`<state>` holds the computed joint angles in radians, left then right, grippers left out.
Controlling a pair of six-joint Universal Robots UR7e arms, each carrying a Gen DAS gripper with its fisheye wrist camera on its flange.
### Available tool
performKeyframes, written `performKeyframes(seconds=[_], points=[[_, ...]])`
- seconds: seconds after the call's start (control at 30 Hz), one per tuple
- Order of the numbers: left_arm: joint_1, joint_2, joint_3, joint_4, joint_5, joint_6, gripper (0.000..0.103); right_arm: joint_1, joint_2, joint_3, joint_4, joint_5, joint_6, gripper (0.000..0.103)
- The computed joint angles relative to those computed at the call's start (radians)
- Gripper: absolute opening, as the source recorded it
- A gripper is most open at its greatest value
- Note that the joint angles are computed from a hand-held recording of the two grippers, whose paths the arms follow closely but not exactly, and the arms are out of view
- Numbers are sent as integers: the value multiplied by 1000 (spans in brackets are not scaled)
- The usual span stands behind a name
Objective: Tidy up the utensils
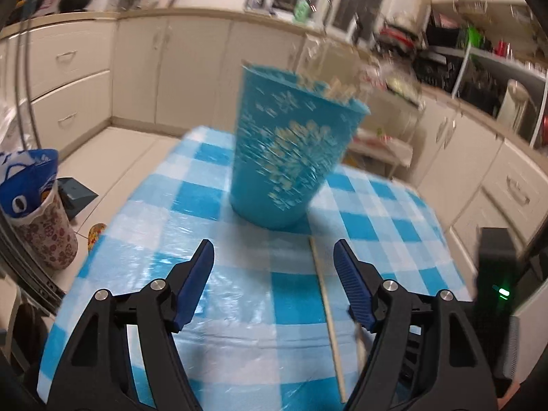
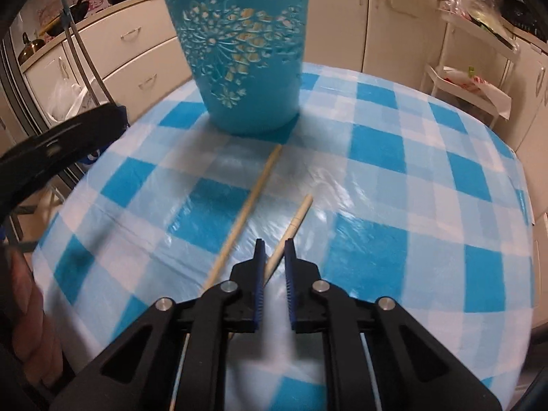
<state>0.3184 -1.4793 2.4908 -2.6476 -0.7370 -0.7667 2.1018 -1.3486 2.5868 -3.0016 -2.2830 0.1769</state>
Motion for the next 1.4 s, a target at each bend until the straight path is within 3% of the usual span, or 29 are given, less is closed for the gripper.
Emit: performKeyframes(seconds=[0.17,0.3,0.4,0.47,0.53,0.73,0.83,1.0,1.07,1.2,1.3,1.4], points=[[48,173,-114,76,-54,89,69,-53,-135,86,-37,32,11,8],[82,264,-177,109,-79,106,66,-69,-170,115,-70,64,18,8],[98,313,-218,156,-91,111,43,-79,-180,121,-82,82,18,8],[106,327,-225,160,-96,111,14,-84,-182,122,-86,90,16,8],[114,317,-211,126,-117,120,5,-83,-184,123,-85,92,18,8],[97,186,-91,9,-140,79,4,-69,-167,110,-88,104,-1,8],[81,131,-58,16,-137,70,4,-59,-153,90,-65,106,-9,8],[103,123,-90,117,-178,92,5,-38,-127,43,35,78,-2,8],[106,130,-112,170,-170,89,5,-35,-122,34,73,64,21,16],[101,150,-143,245,-143,90,7,-30,-113,44,50,51,22,17],[100,173,-149,256,-132,119,7,-12,-90,42,38,16,18,11],[96,172,-143,240,-135,137,4,-33,-102,59,-5,42,11,1]])
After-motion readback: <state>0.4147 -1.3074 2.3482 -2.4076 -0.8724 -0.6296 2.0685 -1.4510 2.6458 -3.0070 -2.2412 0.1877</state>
